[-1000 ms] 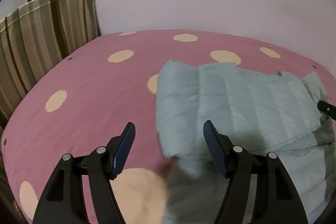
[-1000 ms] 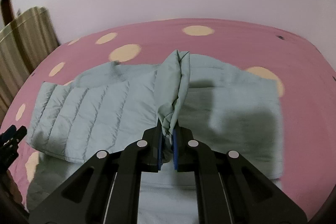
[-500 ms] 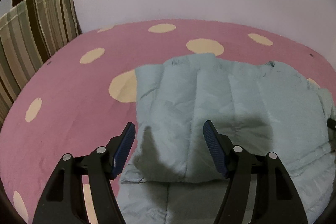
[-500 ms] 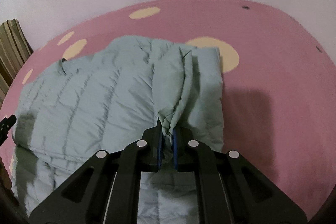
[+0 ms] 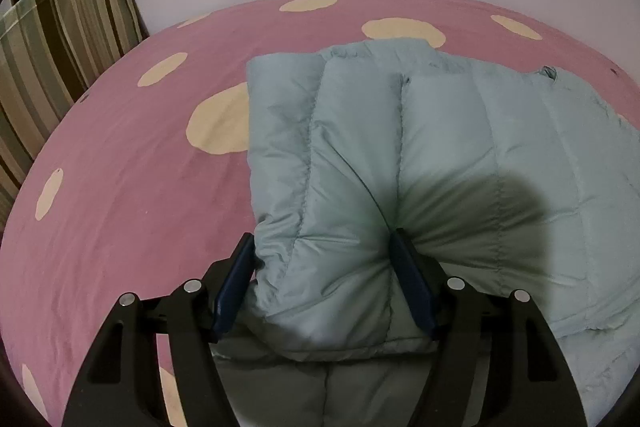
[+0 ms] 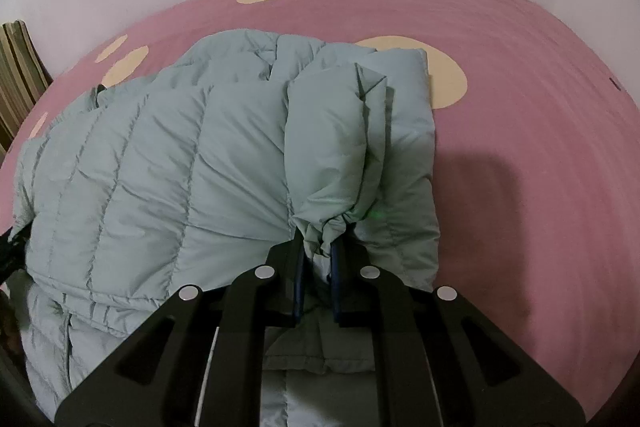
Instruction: Fold large clothes
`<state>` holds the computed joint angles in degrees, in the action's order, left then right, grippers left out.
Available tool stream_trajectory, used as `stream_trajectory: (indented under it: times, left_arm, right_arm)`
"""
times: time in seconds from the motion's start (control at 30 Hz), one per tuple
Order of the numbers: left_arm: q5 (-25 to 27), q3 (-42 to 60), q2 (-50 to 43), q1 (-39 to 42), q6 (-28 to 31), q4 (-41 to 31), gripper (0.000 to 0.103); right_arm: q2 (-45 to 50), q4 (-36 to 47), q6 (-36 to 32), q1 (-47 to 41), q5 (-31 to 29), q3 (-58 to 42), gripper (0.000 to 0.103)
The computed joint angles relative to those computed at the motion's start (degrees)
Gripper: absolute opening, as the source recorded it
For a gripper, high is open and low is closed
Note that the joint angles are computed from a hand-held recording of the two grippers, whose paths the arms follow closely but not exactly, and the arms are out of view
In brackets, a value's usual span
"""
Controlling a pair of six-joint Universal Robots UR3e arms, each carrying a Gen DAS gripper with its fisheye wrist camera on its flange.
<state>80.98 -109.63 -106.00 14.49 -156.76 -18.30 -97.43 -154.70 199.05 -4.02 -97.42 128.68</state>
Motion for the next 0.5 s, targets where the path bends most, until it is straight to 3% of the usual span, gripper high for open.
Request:
stream_trajectory:
  times: [0.07,0.2,0.3,0.5]
  left_arm:
    - [-0.9,-0.1,1.6,0.8,0.3,-1.7,0.068]
    - [-6.3,-0.6,7.1,4.5,0.6,-6.1,0.068]
    - [-8.9,3.0,7.2,5.2,-1.4,-7.9,0.068]
    - [-1.7,15.5,-4.7,-1.3,-5.0,-7.1,0.068]
  right_arm:
    - [-2.0,2.5,-0.5,-0.3,0.6,-0.6,0.012]
    - [-6.7,8.2,1.7,2.2,-2.7,-4.7,0.037]
    - [-4.9,8.4,1.4,4.3,-4.5,-9.9,0.043]
    - [9.9,7.0,-1.2,3.9,-1.9,-20.6,0.043]
